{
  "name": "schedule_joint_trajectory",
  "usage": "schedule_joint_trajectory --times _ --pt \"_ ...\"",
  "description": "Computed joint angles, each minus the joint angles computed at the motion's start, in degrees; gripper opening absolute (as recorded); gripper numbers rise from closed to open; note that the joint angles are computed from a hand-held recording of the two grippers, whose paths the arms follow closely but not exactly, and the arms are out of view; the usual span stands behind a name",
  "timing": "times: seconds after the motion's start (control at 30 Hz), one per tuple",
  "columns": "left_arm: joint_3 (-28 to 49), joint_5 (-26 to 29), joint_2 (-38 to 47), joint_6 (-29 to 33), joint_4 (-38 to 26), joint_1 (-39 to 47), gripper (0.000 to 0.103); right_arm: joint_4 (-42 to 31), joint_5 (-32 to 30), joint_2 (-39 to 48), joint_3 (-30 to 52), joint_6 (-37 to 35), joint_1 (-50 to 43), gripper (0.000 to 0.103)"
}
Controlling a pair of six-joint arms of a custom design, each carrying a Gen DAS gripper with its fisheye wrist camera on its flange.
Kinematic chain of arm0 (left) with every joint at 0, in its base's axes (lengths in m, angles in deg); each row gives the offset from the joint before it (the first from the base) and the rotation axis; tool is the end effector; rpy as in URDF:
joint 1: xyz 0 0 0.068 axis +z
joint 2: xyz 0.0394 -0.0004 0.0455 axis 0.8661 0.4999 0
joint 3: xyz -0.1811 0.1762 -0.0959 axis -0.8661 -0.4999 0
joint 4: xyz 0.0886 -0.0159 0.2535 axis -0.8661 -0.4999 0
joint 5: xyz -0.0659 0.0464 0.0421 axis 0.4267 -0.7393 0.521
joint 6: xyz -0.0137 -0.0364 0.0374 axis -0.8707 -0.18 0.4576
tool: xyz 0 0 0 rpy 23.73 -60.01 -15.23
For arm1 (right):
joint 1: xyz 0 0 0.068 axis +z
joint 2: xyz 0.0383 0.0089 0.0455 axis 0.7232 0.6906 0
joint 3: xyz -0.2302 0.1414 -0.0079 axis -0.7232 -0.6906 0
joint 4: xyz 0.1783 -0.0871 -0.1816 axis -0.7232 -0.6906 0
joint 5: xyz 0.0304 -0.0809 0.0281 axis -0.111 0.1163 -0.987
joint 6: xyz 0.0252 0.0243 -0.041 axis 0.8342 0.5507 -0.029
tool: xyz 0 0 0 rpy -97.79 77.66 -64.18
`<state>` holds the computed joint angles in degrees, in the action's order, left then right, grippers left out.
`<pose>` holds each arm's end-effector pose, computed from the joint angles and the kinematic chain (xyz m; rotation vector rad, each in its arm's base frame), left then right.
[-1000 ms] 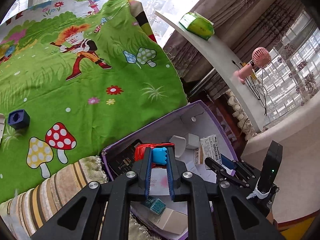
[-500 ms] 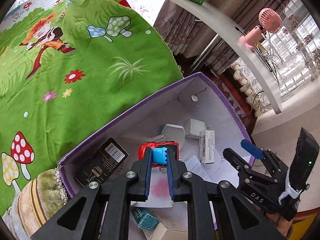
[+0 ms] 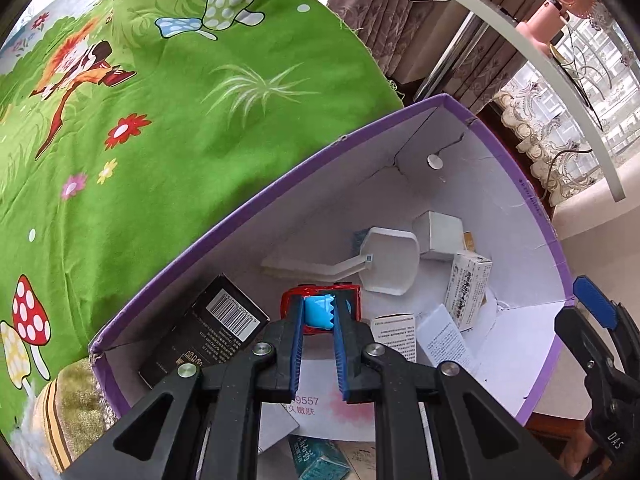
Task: Organize rigid objects
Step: 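Open both grippers to drop the truck and box into the purple box, then move both open grippers back to the white holder and blue block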
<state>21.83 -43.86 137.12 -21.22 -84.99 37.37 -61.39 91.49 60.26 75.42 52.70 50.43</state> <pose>0.3274 -0.1456 0.0818 1.0942 2.7210 -0.3596 0.1724 0.0050 0.1202 0.6696 2.4178 -0.0109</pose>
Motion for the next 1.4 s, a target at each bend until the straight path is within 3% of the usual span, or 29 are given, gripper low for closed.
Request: schedule_joint_trajectory --times 0.2,0.53,0.73,1.1,1.4 --pt "0.29 -0.3 0.62 -0.12 -0.04 0.14 0.02 -0.63 0.16 -0.21 0.05 0.29 0.63 0.074" --pt "0.96 7.71 -4.06 1.88 -4.51 7.09 0.023 -3.75 2.86 0.83 3.9 3.92 7.53 0.074" --pt "4.05 11.93 -5.55 4.37 -7.48 15.74 0.038 -3.44 4.75 7.22 10.05 6.85 15.88 0.074" --pt "19.93 17.59 2.6 9.61 -17.54 33.59 0.046 -4.59 7.18 21.48 26.13 8.1 28.98 0.078" --pt "39.82 16.3 15.1 15.61 -26.84 43.57 0.055 -4.19 5.25 35.52 40.83 8.98 33.09 0.082"
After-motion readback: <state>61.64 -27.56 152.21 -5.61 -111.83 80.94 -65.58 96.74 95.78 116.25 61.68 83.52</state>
